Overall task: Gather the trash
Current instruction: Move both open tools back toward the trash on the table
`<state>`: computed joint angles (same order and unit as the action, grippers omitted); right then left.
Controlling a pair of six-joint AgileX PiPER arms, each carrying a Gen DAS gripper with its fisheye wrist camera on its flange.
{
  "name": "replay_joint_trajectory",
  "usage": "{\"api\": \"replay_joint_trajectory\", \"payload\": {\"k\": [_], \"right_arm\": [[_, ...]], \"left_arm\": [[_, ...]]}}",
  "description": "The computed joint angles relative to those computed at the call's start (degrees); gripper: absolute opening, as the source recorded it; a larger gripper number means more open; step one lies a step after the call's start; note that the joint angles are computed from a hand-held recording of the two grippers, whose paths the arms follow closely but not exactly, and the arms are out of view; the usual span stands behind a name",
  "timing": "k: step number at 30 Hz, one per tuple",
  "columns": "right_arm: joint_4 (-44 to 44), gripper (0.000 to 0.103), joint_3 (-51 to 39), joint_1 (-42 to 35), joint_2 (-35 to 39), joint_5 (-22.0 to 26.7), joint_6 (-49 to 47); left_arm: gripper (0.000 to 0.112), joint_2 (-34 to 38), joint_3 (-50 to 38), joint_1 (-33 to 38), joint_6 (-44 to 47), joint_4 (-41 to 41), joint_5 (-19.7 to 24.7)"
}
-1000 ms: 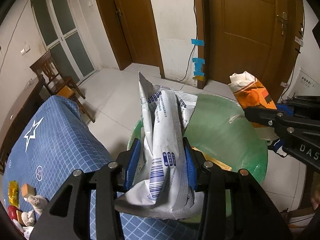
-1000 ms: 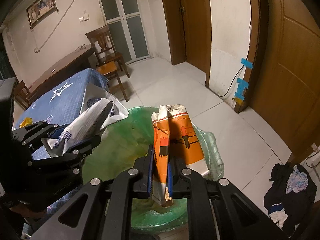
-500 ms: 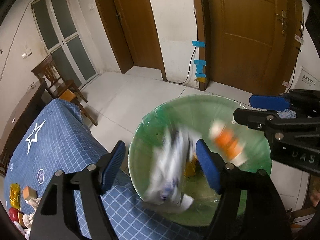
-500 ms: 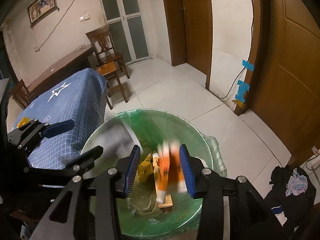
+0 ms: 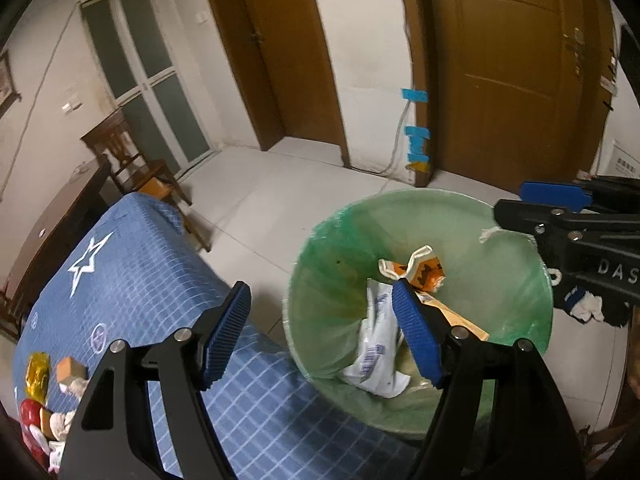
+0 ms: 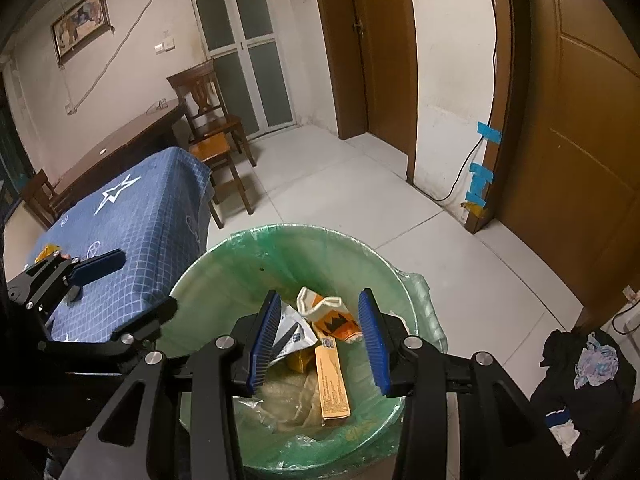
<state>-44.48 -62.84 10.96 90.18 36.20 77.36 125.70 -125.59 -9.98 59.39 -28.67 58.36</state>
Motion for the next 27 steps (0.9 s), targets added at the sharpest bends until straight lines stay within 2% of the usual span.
{"api": "replay_joint_trajectory", "payload": {"k": [7, 13, 20, 24, 27], "right_arm": [[-6.37, 0.042, -0.58, 4.22, 0.78, 0.58, 7.08], [-10.73, 0.042, -4.29, 8.88, 4.72, 1.16, 11.69], [-7.60, 0.042, -14.72, 12.92, 13.45, 0.01, 6.81], [-3.40, 0.042, -22.86, 14.88, 19.62, -0.11, 1.16], [0.52, 0.042, -30.61, 16.83, 24.70, 0.74, -4.59]], "left_arm": [[0.072, -1.79, 3.02, 4.53, 1.95, -2.31, -4.04], [0.072, -1.97, 2.49, 9.54, 1.89, -3.16, -4.47], [0.073, 3.50, -9.49, 16.82, -2.01, -3.50, 2.67], [0.073, 9.23, -22.13, 21.44, -5.99, -3.55, 9.31], [0.074, 10.68, -25.65, 24.47, -6.30, -4.27, 10.27]]}}
